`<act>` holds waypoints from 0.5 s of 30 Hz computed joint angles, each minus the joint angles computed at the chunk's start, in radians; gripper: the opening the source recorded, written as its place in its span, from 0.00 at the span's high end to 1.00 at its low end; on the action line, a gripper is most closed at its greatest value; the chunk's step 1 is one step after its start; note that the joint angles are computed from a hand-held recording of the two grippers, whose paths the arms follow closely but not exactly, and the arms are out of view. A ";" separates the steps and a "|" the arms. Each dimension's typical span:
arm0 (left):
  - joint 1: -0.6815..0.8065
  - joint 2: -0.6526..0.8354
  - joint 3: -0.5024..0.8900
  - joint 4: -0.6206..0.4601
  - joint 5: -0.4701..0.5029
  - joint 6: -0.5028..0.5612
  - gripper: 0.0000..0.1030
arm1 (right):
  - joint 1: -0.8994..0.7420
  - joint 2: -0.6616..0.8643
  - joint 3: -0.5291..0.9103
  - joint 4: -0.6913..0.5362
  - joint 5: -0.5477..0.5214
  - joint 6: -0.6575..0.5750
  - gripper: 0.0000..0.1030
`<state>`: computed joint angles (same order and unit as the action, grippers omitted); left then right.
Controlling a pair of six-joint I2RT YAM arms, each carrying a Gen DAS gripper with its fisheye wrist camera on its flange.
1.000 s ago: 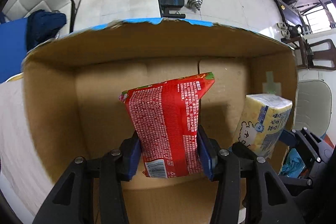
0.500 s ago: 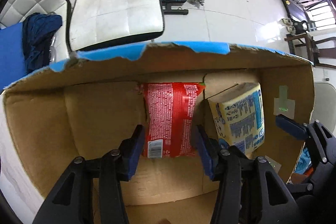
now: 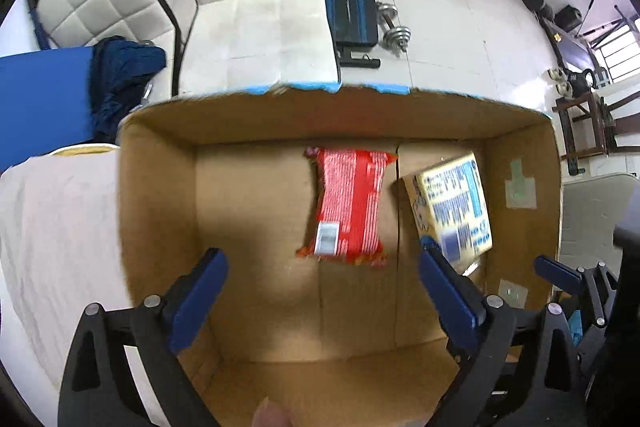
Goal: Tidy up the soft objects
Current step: 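Carry both items into the box and open both tools to release them, then lower the left tool onto the green snack bag and grasp it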
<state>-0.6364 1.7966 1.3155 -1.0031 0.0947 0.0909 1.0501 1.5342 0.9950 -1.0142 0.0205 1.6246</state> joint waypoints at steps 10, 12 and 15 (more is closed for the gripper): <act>0.050 -0.378 -0.247 0.014 -0.044 0.016 0.02 | 0.210 0.082 0.271 -0.227 0.084 0.226 0.00; 0.059 -0.463 -0.271 -0.007 -0.046 0.026 0.02 | 0.258 0.108 0.343 -0.296 0.109 0.280 0.00; 0.065 -0.563 -0.277 -0.056 -0.048 0.042 0.02 | 0.299 0.133 0.402 -0.344 0.139 0.333 0.00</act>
